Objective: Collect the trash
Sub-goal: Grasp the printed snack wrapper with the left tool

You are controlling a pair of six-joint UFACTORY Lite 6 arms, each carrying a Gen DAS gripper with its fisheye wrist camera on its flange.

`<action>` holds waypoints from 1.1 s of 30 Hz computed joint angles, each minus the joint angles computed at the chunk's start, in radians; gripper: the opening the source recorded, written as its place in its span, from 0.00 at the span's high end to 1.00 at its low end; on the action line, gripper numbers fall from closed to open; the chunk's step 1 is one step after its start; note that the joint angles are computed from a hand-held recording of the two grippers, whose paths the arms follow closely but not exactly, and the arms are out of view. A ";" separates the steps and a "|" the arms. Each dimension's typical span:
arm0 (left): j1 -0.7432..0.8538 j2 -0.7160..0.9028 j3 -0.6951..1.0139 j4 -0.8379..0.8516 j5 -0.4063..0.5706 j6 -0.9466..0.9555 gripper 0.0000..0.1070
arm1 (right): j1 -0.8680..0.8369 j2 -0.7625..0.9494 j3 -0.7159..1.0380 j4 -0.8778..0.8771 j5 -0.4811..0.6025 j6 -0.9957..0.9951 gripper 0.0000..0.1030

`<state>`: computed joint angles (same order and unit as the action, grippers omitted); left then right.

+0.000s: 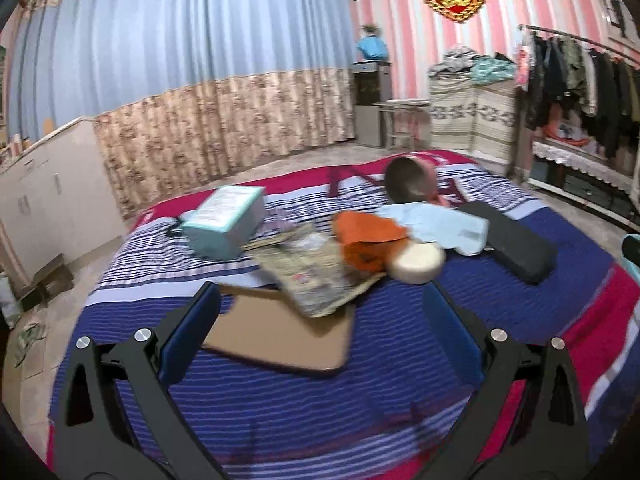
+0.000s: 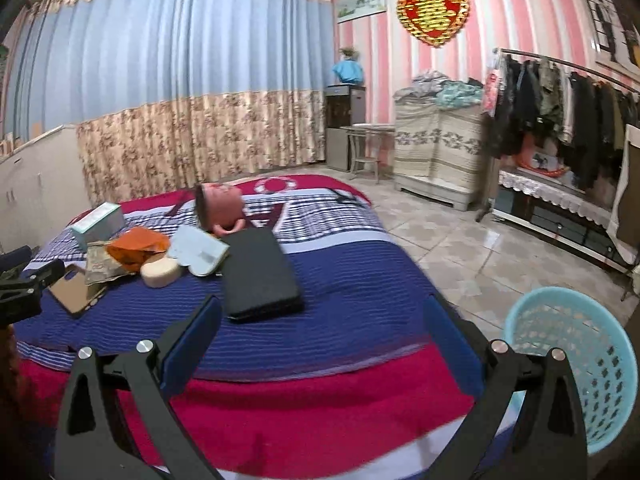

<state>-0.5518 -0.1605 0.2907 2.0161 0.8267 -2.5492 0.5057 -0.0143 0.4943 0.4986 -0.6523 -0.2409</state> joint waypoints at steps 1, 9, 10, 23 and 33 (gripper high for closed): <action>0.023 -0.010 -0.014 0.008 0.001 -0.001 0.09 | 0.034 0.025 0.013 0.056 -0.027 -0.033 0.04; 0.260 -0.065 -0.097 0.188 -0.048 -0.096 0.09 | 0.147 0.202 0.189 0.154 0.020 -0.167 0.04; 0.298 -0.069 -0.094 0.226 -0.081 -0.115 0.09 | 0.156 0.216 0.203 0.160 0.027 -0.174 0.04; 0.411 0.278 0.250 0.378 -0.294 -0.143 0.10 | 0.118 0.309 0.270 0.104 0.066 -0.092 0.04; 0.522 0.514 0.534 0.605 -0.559 -0.310 0.43 | 0.088 0.350 0.303 0.048 0.081 -0.034 0.04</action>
<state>-0.0296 0.3532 0.8242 2.6207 0.2677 -2.8589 0.5938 0.3356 0.7970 0.5462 -0.5713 -0.2751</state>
